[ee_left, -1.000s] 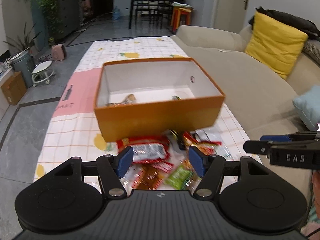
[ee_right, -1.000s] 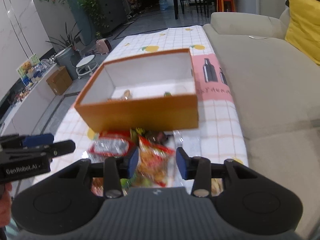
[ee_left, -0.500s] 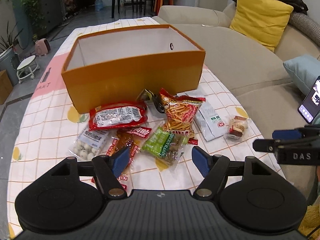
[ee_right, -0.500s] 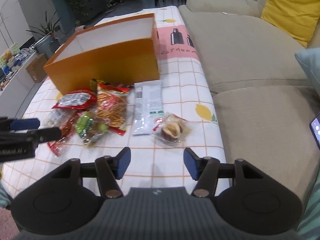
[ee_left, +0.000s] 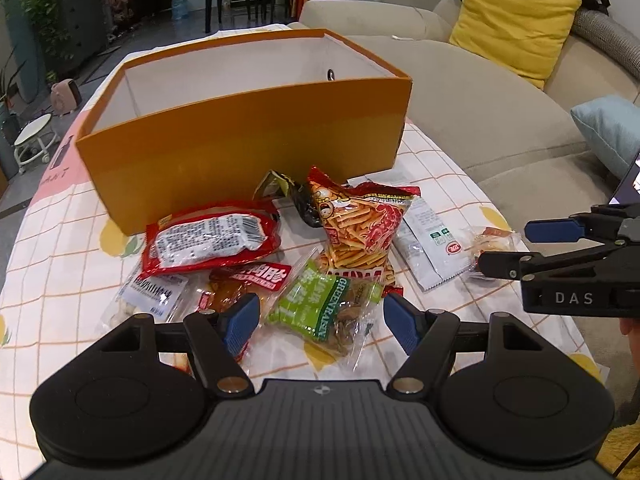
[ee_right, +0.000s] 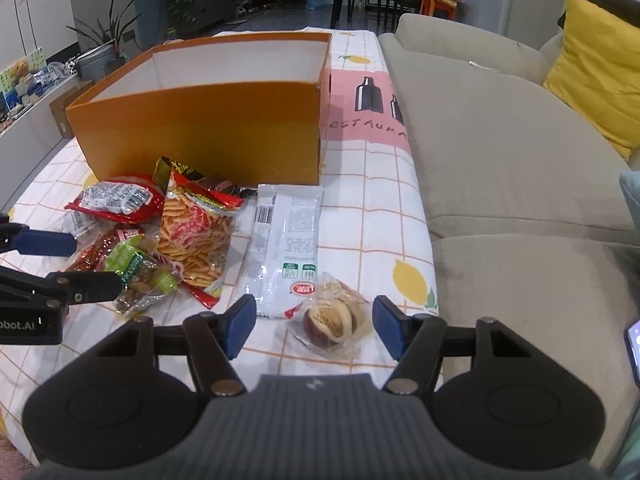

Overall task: Organize snacks
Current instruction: 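Grasp the green raisin bag with the left tool while the right tool grasps the wrapped bun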

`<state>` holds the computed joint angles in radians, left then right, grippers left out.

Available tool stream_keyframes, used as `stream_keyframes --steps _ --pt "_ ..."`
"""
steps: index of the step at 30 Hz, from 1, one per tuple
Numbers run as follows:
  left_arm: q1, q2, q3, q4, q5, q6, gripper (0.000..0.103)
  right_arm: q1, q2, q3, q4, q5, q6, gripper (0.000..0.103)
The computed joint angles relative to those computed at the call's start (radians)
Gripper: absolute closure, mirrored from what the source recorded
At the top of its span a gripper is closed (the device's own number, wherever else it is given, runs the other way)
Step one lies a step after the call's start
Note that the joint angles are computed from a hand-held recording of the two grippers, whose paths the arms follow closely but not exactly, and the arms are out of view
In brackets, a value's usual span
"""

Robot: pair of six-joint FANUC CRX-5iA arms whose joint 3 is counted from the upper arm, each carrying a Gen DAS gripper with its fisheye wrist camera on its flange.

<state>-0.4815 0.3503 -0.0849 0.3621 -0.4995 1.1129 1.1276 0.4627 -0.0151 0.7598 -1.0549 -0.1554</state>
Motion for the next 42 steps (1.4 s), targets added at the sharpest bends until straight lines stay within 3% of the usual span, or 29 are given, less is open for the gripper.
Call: stream_keyframes --steps 8,20,26,30,31,39,42 --pt "-0.026 0.06 0.076 -0.097 -0.035 0.038 0.02 -0.026 0.03 0.02 -0.038 0.013 0.031 0.045" --pt "-0.05 0.084 0.106 -0.222 -0.01 0.089 0.019 -0.031 0.049 0.046 -0.092 0.003 0.057 0.055" --pt "-0.091 0.087 0.142 -0.404 -0.022 0.153 0.032 -0.027 0.059 0.06 -0.094 -0.013 0.078 0.055" --pt "-0.089 0.087 0.147 -0.396 -0.035 0.172 0.04 -0.028 0.052 0.05 -0.094 -0.003 0.062 0.057" --pt "-0.089 0.085 0.146 -0.4 -0.035 0.179 0.047 -0.028 0.048 0.047 -0.095 0.001 0.055 0.057" --pt "-0.064 0.034 0.088 -0.317 -0.028 0.17 0.05 -0.018 0.019 0.025 -0.095 0.031 0.019 0.063" --pt "-0.045 0.009 0.053 -0.225 -0.028 0.142 0.051 -0.011 0.003 0.013 -0.095 0.05 -0.003 0.063"
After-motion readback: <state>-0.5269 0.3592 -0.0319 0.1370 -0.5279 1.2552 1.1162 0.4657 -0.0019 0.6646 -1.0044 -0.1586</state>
